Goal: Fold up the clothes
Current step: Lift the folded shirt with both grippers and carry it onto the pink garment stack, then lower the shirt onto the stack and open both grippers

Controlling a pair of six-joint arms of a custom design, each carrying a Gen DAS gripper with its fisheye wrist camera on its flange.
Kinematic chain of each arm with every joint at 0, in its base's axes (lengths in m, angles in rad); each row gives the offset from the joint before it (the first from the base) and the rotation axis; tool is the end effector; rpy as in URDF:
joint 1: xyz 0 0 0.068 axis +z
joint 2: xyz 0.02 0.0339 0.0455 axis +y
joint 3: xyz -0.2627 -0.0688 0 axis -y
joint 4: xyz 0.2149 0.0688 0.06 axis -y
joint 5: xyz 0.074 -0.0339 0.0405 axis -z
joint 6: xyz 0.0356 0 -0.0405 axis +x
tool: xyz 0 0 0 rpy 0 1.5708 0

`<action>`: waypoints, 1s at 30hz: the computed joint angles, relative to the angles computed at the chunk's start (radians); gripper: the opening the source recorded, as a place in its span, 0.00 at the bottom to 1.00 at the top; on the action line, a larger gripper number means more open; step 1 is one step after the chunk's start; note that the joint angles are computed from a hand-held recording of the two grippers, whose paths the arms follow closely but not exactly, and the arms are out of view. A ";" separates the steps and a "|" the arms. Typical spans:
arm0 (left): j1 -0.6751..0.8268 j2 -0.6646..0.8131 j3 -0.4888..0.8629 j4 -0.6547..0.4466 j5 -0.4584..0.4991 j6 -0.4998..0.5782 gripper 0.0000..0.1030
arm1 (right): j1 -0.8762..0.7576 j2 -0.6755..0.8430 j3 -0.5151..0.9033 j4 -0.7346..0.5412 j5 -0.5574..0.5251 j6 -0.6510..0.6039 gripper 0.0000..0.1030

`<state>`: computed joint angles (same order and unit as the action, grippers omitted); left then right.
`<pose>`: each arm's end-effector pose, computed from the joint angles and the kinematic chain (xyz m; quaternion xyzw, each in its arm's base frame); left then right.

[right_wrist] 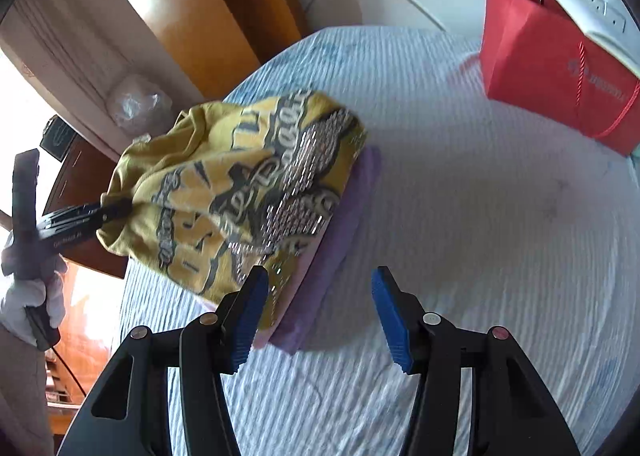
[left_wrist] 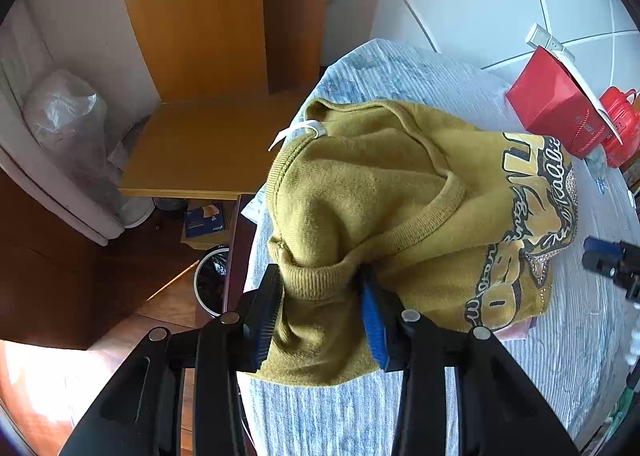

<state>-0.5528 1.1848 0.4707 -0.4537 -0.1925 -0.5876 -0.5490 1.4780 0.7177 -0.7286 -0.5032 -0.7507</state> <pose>0.1444 -0.0811 0.1613 -0.0362 0.9748 -0.0283 0.2185 0.1807 -0.0904 0.1656 -0.1076 0.9618 0.1741 0.1821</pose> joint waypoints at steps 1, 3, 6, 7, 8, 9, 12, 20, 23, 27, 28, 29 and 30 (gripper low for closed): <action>-0.005 -0.009 0.000 -0.009 -0.003 -0.005 0.38 | 0.009 0.008 -0.024 0.004 0.001 -0.006 0.52; -0.015 -0.028 0.000 -0.029 -0.008 -0.017 0.38 | 0.043 0.002 -0.082 0.043 0.011 -0.006 0.50; -0.019 -0.020 0.000 -0.035 -0.016 -0.018 0.38 | 0.121 0.021 -0.129 0.127 0.002 0.054 0.33; -0.013 -0.013 -0.006 -0.026 -0.011 -0.017 0.38 | 0.152 0.036 -0.138 0.159 0.016 0.082 0.26; -0.006 -0.006 -0.012 -0.018 -0.005 -0.016 0.38 | 0.162 0.046 -0.140 0.160 0.020 0.083 0.11; 0.000 -0.001 -0.018 -0.009 0.000 -0.016 0.38 | 0.172 0.056 -0.143 0.161 0.023 0.085 0.12; 0.024 0.012 -0.031 0.019 0.016 0.010 0.38 | 0.141 -0.003 -0.152 0.025 0.033 -0.049 0.09; 0.026 0.034 -0.034 0.042 0.017 0.030 0.39 | 0.035 -0.084 -0.018 -0.126 0.060 -0.184 0.40; 0.018 -0.018 -0.038 0.003 0.008 0.021 0.39 | 0.051 0.017 0.110 -0.029 0.036 -0.027 0.43; 0.017 -0.107 -0.031 -0.067 -0.012 0.019 0.39 | 0.134 0.230 0.272 0.056 0.031 0.193 0.44; 0.023 -0.118 -0.031 -0.075 -0.008 0.022 0.39 | 0.152 0.279 0.308 0.061 0.028 0.218 0.44; 0.031 -0.119 -0.034 -0.072 -0.003 0.028 0.39 | 0.175 0.315 0.326 0.067 0.041 0.219 0.30; 0.038 -0.116 -0.037 -0.068 0.000 0.034 0.39 | 0.206 0.336 0.337 0.075 0.069 0.214 0.17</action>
